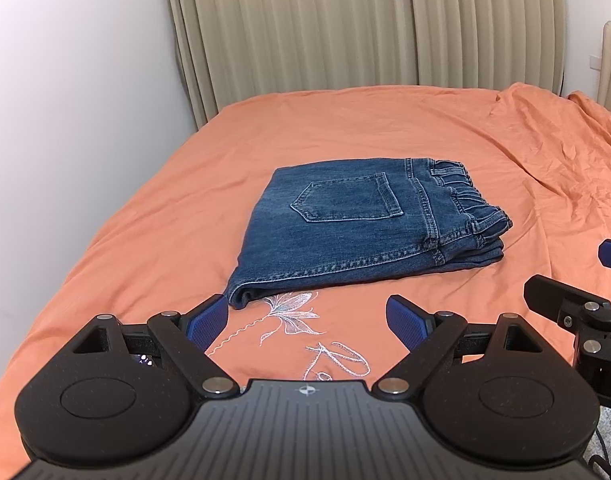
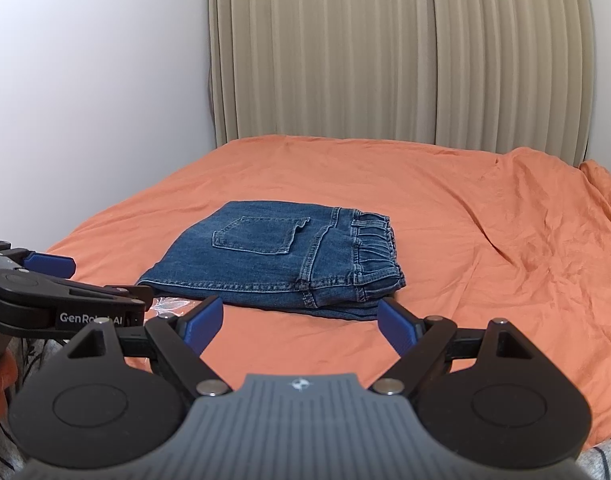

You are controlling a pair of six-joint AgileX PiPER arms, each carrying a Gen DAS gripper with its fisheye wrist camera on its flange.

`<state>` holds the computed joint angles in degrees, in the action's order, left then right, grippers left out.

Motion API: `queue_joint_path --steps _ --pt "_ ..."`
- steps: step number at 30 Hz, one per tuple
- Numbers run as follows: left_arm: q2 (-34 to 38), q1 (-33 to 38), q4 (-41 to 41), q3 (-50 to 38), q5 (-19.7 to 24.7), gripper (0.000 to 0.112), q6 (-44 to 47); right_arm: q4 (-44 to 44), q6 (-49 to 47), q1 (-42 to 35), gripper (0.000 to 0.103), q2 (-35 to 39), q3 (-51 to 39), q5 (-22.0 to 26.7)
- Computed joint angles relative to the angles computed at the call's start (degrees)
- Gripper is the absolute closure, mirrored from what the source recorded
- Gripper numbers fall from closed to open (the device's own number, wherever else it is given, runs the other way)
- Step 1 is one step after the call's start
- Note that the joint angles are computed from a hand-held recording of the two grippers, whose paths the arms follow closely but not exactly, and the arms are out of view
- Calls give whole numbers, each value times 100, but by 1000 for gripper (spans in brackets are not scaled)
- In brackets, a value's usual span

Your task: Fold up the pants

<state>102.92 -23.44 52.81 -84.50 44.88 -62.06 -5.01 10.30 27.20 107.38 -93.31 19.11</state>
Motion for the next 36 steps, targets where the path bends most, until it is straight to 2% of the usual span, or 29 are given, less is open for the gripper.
queue_joint_path --steps 27,36 --pt "-7 37 -116 -70 -1 9 337 615 -502 -79 22 -27 23 13" --pt "8 -5 -16 -76 67 9 264 299 -181 -45 22 -51 50 18"
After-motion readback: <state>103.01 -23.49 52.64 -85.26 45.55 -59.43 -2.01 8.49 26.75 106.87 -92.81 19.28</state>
